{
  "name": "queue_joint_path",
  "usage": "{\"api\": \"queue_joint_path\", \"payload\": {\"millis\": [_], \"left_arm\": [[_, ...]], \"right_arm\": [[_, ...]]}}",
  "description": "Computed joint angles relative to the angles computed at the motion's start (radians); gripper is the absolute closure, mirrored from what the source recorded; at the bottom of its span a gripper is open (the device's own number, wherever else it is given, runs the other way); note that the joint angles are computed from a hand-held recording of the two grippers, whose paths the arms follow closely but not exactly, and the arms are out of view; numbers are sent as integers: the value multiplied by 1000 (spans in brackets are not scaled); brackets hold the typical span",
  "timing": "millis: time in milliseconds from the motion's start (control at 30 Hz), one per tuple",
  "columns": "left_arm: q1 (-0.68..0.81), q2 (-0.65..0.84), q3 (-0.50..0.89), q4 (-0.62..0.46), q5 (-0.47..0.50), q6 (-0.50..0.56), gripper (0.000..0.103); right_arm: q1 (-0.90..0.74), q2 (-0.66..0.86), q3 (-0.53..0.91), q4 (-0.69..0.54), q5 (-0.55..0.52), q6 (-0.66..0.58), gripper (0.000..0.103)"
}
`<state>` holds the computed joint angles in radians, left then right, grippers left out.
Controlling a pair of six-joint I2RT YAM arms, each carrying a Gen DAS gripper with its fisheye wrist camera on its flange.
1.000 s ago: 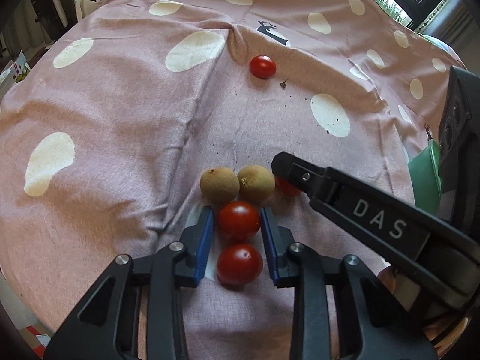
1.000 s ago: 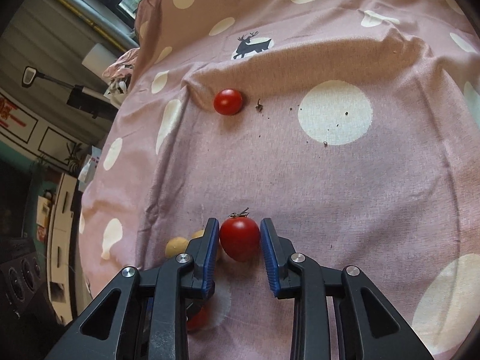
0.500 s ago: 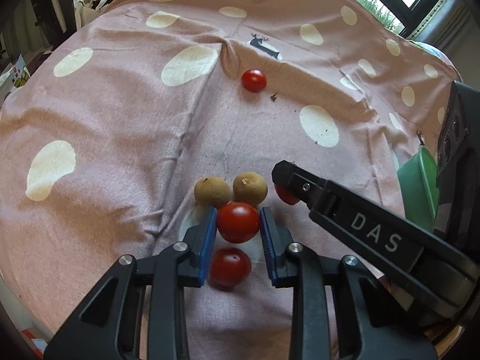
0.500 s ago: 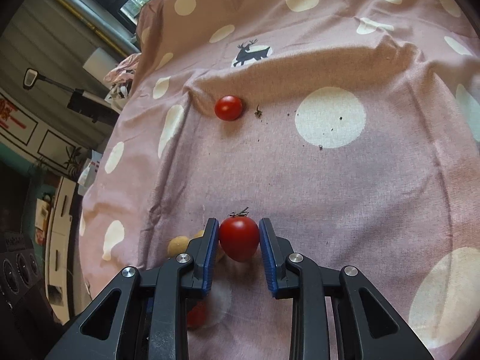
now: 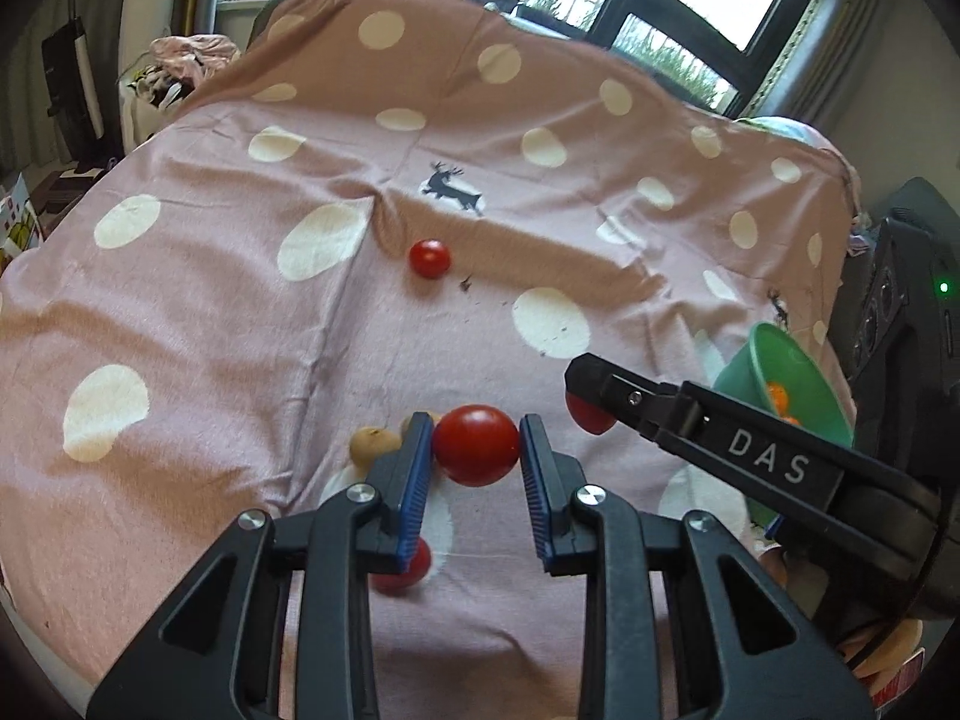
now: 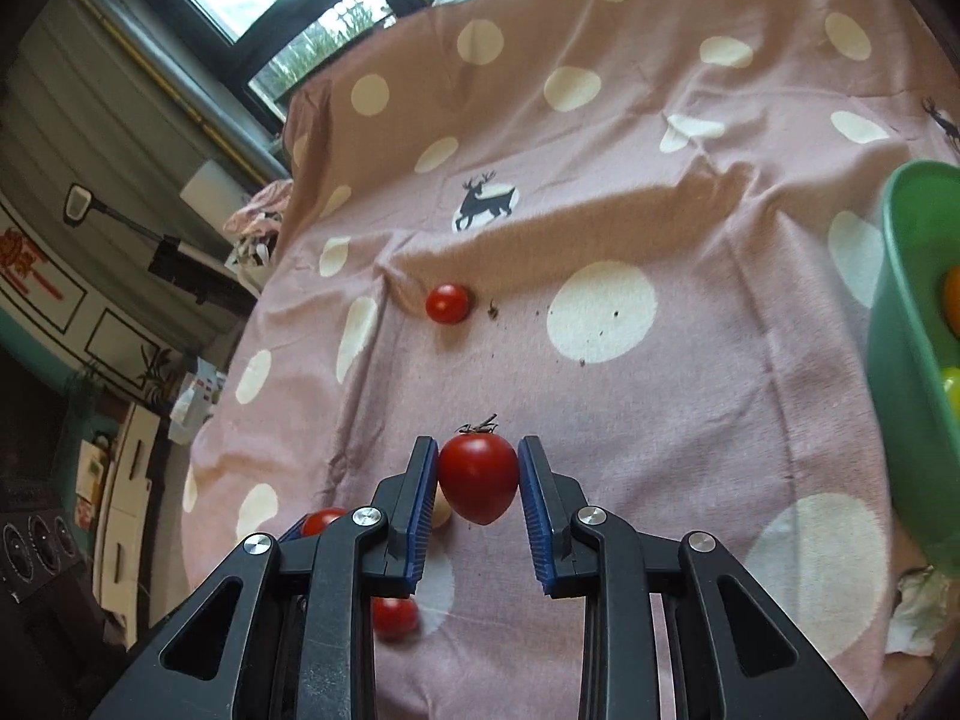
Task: Organize fruits
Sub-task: 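Carry the cherry tomato over the green bowl and lower it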
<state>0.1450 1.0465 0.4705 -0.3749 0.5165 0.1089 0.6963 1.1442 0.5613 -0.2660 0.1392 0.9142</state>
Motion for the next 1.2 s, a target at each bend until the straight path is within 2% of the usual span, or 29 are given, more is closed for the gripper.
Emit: {"api": "queue_joint_path", "payload": {"millis": [233, 333, 433, 667, 900, 1067, 1200], "left_arm": [[-53, -160, -37, 2, -31, -55, 75], [-55, -229, -44, -21, 6, -60, 75], [-87, -295, -48, -41, 3, -84, 75], [-262, -442, -53, -48, -100, -179, 75], [-560, -418, -17, -5, -314, -279, 75], [-733, -322, 13, 45, -413, -325, 75], [-826, -222, 41, 98, -437, -361, 75]], "right_arm": [[10, -125, -11, -78, 79, 11, 74], [19, -181, -14, -120, 118, 17, 74], [21, -238, -15, -156, 139, 19, 74], [9, -394, -20, -250, 180, 35, 74], [26, -570, 24, -485, 356, 94, 74], [-69, -685, 46, -647, 382, 107, 74], [-185, -755, 52, -722, 351, 68, 74]]}}
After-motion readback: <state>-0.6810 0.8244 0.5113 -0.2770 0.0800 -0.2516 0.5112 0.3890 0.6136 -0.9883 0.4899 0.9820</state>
